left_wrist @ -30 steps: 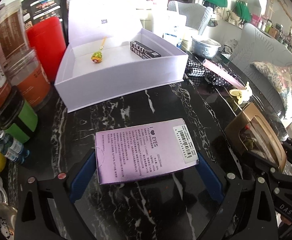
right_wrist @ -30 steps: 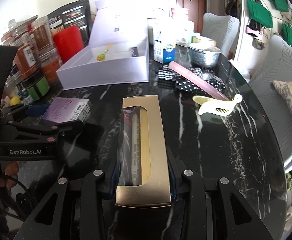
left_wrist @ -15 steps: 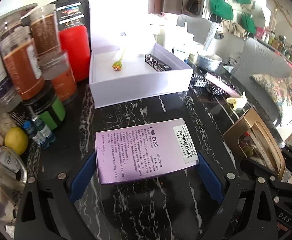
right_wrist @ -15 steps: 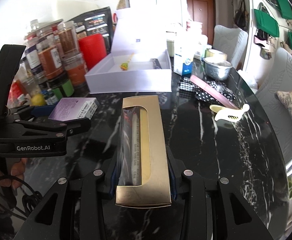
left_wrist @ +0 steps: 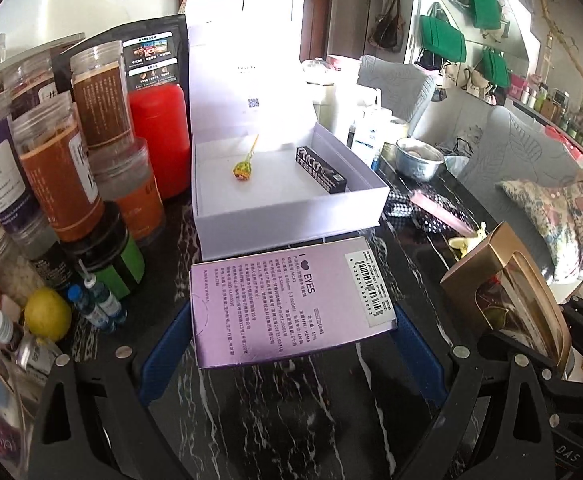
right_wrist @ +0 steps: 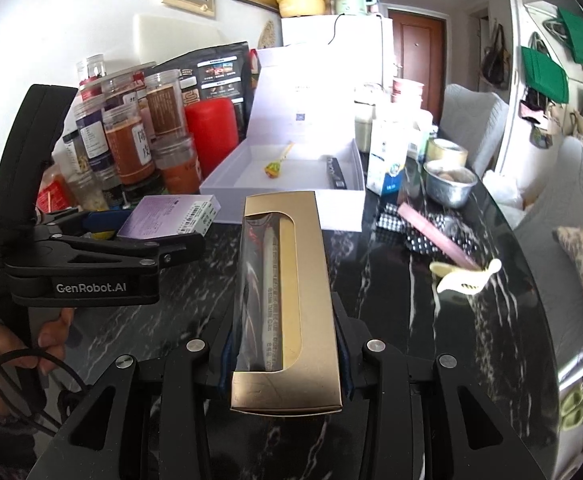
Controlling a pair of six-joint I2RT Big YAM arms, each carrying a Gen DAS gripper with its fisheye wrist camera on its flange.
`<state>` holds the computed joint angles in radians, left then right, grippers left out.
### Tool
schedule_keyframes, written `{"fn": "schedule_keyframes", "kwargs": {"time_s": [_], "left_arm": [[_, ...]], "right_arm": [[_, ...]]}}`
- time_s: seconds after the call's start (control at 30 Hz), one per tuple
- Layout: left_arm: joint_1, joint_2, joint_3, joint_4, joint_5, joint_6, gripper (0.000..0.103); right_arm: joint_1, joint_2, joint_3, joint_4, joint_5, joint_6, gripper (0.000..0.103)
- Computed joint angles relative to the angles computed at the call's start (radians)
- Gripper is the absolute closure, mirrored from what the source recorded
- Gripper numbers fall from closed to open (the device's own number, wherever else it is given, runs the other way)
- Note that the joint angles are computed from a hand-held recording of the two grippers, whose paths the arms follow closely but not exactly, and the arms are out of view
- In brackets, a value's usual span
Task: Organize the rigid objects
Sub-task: 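Carry the gold box and purple EYES box with both tools toward the white box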
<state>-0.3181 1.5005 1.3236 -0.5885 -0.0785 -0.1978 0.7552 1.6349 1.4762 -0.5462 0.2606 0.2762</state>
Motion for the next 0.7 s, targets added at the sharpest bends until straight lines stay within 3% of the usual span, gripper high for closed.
{"fn": "schedule_keyframes", "kwargs": {"time_s": [0.27, 0.7], "left_arm": [[0.02, 0.075, 0.101, -0.005, 0.01, 0.007, 0.006], [0.047, 0.184, 0.303, -0.058, 0.008, 0.012, 0.006]], "right_arm": [[-0.029, 0.055, 0.097, -0.021, -0.066, -0.031, 0.065], [-0.078, 0.164, 0.299, -0.077, -0.088, -0.084, 0.065]]}}
